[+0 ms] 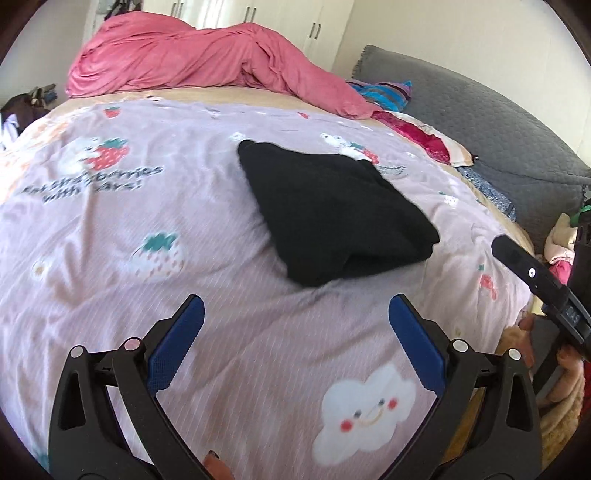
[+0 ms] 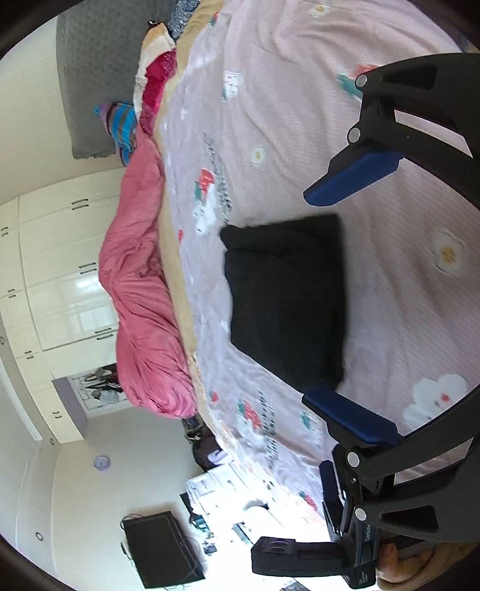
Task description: Fold small clothes
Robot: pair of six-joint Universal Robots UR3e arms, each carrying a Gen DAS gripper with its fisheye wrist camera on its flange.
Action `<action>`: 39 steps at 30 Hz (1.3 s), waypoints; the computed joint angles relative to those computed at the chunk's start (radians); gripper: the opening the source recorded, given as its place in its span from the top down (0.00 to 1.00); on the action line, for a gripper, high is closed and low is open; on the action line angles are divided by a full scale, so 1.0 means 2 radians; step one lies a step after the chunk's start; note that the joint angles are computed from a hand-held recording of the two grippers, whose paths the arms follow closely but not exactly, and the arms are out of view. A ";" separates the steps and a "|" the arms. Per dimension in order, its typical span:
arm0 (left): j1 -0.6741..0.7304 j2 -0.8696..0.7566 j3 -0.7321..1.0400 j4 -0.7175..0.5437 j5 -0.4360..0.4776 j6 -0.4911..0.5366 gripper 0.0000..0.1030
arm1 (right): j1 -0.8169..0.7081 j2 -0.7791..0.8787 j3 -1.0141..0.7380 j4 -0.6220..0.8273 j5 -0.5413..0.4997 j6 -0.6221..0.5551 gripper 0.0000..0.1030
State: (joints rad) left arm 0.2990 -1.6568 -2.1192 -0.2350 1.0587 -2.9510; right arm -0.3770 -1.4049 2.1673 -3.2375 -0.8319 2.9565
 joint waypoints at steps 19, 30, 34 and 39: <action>0.002 0.012 -0.068 0.067 0.021 -0.011 0.09 | 0.052 0.011 0.059 -0.045 -0.126 0.032 0.04; 0.000 0.008 -0.062 0.065 0.034 -0.018 0.09 | 0.054 0.013 0.053 -0.033 -0.126 0.028 0.04; 0.002 0.007 -0.061 0.062 0.031 -0.019 0.09 | 0.059 0.014 0.053 -0.035 -0.131 0.027 0.04; -0.001 0.005 -0.061 0.067 0.036 -0.018 0.09 | 0.059 0.013 0.054 -0.036 -0.133 0.027 0.04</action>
State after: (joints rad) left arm 0.2974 -1.6465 -2.2412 -0.1010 1.1306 -2.9866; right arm -0.2592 -1.3790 2.2760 -3.3096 -1.0976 3.0100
